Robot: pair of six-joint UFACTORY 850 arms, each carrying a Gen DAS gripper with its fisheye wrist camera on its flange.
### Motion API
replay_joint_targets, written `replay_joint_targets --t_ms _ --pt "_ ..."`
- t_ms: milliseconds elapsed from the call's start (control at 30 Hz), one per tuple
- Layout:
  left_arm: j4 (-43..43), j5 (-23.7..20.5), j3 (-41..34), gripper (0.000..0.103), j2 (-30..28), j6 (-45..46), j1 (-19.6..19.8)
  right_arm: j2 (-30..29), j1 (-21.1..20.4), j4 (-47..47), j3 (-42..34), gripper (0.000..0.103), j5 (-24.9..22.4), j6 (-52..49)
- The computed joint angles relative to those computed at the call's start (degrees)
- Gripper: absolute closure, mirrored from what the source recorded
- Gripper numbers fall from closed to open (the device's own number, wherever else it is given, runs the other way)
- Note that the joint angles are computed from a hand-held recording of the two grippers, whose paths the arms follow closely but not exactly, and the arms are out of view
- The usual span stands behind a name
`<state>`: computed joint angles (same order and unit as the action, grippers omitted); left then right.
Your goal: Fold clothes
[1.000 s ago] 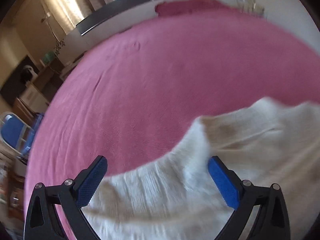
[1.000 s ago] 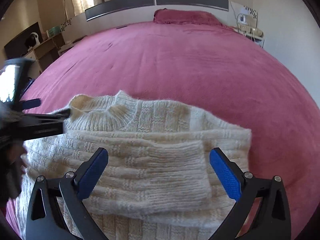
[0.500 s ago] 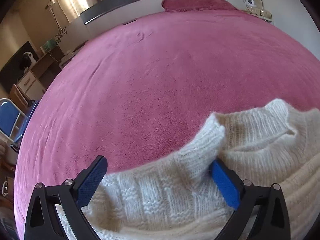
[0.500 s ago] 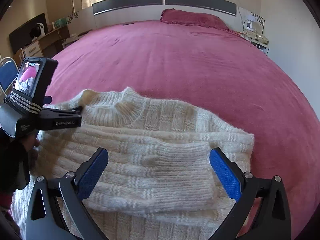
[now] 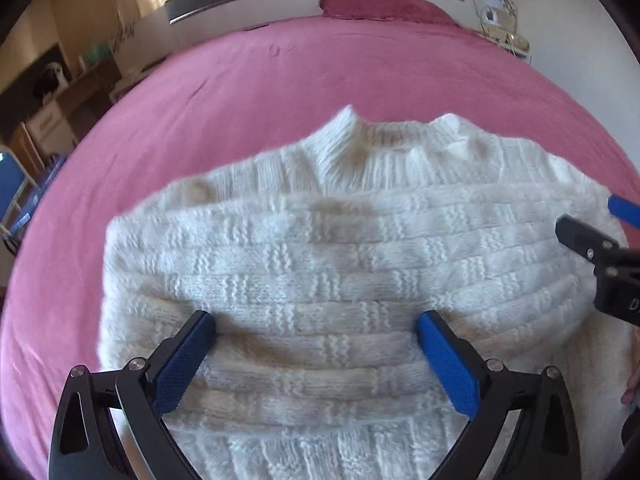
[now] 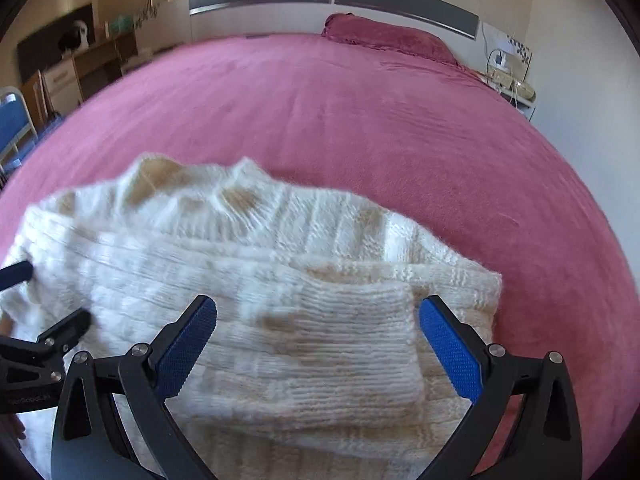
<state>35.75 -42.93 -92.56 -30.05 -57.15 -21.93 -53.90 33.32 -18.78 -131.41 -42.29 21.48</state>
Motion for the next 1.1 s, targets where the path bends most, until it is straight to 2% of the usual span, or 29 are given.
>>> replay_joint_targets --t_ms 100,233,400,433,500,533,600,700,767,800,833,900,933,1033,1100 --pt "-0.51 1.26 0.66 0.0 -0.09 -0.67 0.34 -2.72 -0.63 2.6 -3.09 0.0 -3.67 -1.99" --pt "-0.76 1.47 0.33 0.0 -0.28 -0.55 0.24 -2.73 -1.98 7.09 -3.17 0.0 -3.12 -2.55" --pt "0.33 1.86 2.45 0.0 1.0 -2.77 -0.77 4.51 -2.0 1.25 6.85 0.0 6.32 4.18" --pt "0.27 1.92 2.45 0.0 1.0 -2.77 -0.82 3.77 -2.24 2.19 5.96 0.0 5.24 3.58" --pt "0.07 2.02 2.59 0.0 1.17 -2.65 -0.78 -0.2 -3.53 8.55 1.06 0.0 -0.68 -0.56" --pt "-0.05 2.06 2.73 0.0 1.31 -2.55 -0.72 -1.26 -4.18 11.11 0.2 0.0 -1.96 -1.67" --pt "-0.17 2.12 2.84 0.0 1.44 -2.48 -0.58 0.91 -4.69 10.22 2.44 0.0 0.35 1.38" --pt "0.22 2.0 2.73 0.0 1.32 -3.01 -0.81 5.84 -4.49 3.65 8.23 0.0 6.1 8.27" --pt "0.26 2.33 3.37 0.0 1.76 -2.76 -0.42 7.86 -4.79 10.12 11.41 0.0 10.7 4.36" --pt "-0.05 3.1 3.98 0.0 2.14 -1.63 0.41 7.16 -4.73 13.22 10.7 0.0 10.1 0.63" --pt "-0.34 3.71 4.48 0.0 2.46 -0.68 1.09 5.3 -4.32 13.93 8.06 0.0 7.18 -2.06" --pt "-0.51 3.85 4.77 0.0 2.69 -0.52 1.22 0.23 -3.38 10.09 1.0 0.0 -0.45 -4.35" --pt "-0.48 3.84 4.76 0.0 2.69 -0.53 1.25 -1.16 -3.25 9.57 -0.31 0.0 -2.04 -6.14" --pt "0.12 4.28 5.7 0.0 3.25 -1.27 1.24 -0.56 -4.58 12.17 0.17 0.0 -1.41 -4.45" --pt "0.29 4.66 6.86 0.0 4.34 -1.02 1.29 1.03 -4.42 10.15 1.94 0.0 -0.17 -1.78"
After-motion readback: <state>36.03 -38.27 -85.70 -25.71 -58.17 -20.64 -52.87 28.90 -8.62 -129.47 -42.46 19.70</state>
